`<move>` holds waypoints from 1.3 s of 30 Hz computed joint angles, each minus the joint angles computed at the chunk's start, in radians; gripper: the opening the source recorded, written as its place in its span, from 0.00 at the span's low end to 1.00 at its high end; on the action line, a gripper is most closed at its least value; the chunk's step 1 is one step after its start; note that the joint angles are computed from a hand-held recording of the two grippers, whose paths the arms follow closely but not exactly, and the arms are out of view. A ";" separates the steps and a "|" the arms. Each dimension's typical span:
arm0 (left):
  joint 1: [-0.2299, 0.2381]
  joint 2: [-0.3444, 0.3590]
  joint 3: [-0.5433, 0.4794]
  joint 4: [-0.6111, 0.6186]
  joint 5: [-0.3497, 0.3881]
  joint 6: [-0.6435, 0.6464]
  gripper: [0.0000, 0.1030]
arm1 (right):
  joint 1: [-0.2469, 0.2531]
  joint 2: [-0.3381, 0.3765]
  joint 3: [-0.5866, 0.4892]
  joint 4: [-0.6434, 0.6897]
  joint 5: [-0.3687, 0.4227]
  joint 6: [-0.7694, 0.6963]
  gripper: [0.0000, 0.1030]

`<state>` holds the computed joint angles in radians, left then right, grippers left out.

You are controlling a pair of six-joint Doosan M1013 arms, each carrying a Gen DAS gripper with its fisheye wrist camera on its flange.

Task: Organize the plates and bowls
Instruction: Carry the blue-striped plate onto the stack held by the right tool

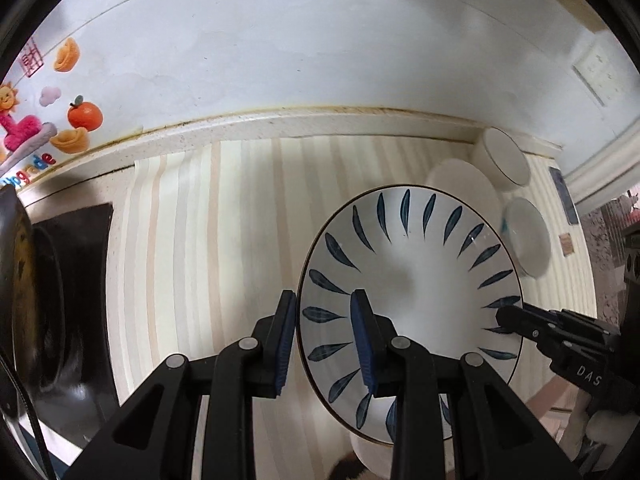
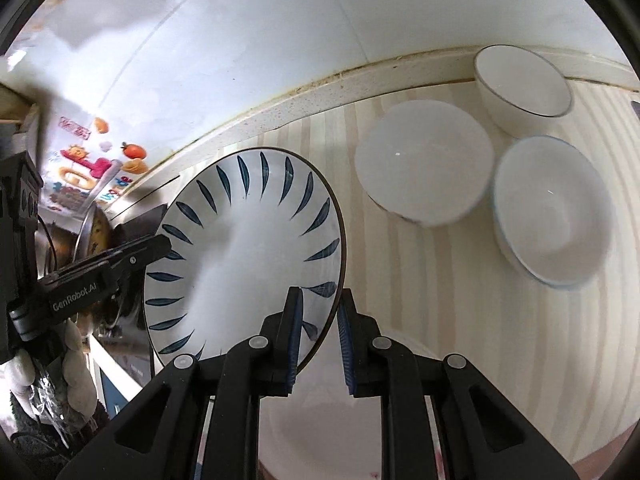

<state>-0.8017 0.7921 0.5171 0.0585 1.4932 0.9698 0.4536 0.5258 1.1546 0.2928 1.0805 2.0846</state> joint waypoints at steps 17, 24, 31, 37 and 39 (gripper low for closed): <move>-0.081 -0.069 0.161 -0.033 -0.007 -0.082 0.25 | -0.001 -0.158 0.228 0.052 -0.018 -0.075 0.19; -0.094 -0.052 0.177 -0.055 0.032 -0.055 0.25 | -0.003 -0.166 0.296 0.075 -0.019 -0.082 0.19; -0.086 -0.010 0.116 -0.152 0.145 -0.050 0.25 | -0.002 -0.163 0.325 0.084 -0.008 -0.087 0.19; -0.090 0.007 0.097 -0.148 0.164 -0.047 0.25 | -0.004 -0.157 0.326 0.091 -0.002 -0.092 0.19; -0.092 0.010 0.090 -0.139 0.168 -0.042 0.25 | -0.006 -0.155 0.327 0.091 -0.003 -0.093 0.19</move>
